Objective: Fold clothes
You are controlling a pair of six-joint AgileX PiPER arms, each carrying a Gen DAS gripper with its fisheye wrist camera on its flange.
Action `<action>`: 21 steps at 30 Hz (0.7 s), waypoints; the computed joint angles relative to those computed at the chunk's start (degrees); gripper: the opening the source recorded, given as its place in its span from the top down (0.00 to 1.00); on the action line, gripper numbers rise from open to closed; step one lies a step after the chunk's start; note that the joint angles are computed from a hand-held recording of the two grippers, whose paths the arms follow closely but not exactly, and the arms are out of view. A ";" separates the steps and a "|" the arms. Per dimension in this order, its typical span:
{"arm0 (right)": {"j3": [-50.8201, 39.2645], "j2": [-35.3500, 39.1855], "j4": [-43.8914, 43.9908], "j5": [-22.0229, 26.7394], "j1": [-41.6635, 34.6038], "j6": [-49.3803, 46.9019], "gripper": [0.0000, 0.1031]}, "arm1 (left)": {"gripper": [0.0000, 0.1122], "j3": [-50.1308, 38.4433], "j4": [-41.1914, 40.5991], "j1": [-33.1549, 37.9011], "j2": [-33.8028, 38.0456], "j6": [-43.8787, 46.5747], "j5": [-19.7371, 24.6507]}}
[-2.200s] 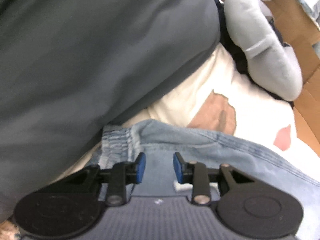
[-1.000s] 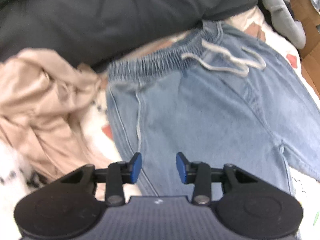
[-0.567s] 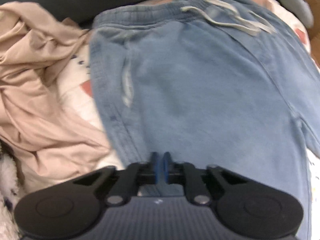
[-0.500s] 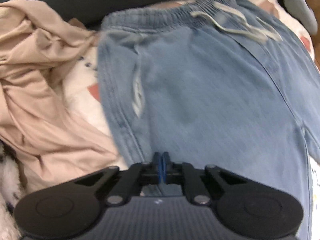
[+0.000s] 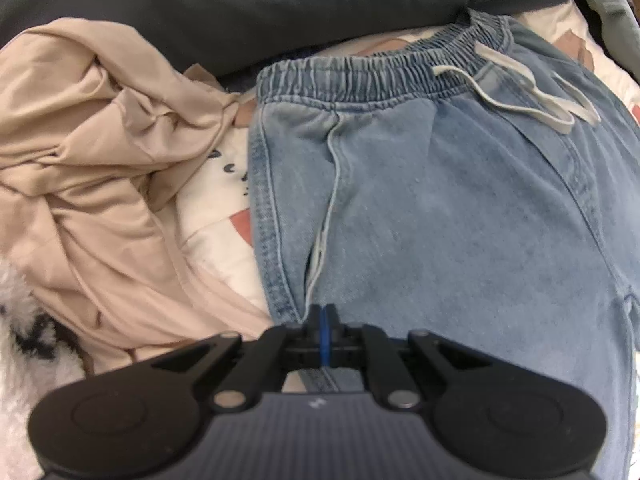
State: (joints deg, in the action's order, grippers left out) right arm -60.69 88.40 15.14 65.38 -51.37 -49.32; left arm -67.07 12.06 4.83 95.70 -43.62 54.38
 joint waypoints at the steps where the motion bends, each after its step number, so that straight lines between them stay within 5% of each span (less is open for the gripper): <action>1: -0.11 -0.05 0.19 0.10 -0.27 -0.27 0.61 | 0.92 -0.31 -0.14 -0.22 -0.48 0.02 0.61; 4: -0.48 0.28 0.50 0.28 -1.09 -0.56 0.61 | 0.61 -0.35 1.56 -1.77 -2.39 -1.10 2.76; 5: -0.50 0.40 0.61 0.32 -1.35 -0.59 0.61 | 0.59 0.56 2.22 -2.23 -3.54 -1.79 3.11; 21: 1.28 -0.01 -0.88 1.30 -3.32 -0.44 0.61 | 0.64 12.99 -13.34 6.60 -9.23 -0.94 -11.52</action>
